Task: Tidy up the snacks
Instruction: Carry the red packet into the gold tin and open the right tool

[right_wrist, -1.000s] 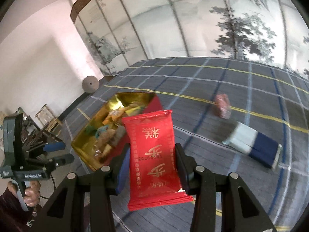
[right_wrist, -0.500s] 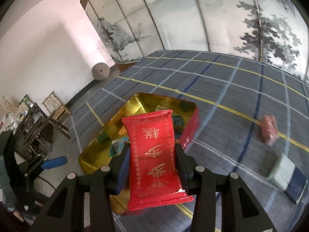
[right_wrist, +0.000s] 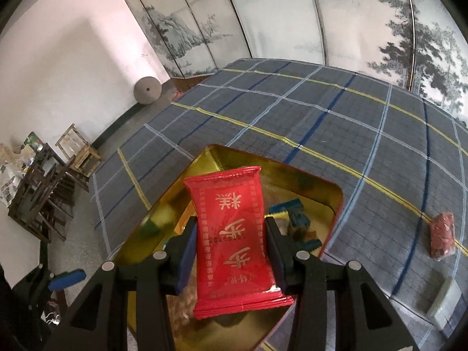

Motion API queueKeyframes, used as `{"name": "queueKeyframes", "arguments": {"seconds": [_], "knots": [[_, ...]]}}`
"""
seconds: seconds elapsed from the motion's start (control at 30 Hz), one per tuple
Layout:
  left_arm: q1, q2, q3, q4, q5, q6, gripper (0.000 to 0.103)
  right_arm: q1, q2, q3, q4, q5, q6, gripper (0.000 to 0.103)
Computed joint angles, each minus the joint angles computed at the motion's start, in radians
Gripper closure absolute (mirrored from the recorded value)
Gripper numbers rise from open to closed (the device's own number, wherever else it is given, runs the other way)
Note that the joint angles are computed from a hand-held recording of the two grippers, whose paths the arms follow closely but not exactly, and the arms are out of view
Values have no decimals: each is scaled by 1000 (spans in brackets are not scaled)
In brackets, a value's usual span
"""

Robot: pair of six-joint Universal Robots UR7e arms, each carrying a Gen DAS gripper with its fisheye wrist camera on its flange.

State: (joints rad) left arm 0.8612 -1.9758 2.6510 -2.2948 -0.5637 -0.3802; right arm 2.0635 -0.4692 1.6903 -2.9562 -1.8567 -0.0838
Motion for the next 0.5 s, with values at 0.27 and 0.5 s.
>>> {"name": "queueKeyframes", "arguments": {"seconds": [0.27,0.5], "knots": [[41,5,-2,-47,-8,44,24,13,66,-105,79,-15,36,58],[61,-6,-5,-63,-22,64,24,21,102,-160,114,-22,49,58]]}}
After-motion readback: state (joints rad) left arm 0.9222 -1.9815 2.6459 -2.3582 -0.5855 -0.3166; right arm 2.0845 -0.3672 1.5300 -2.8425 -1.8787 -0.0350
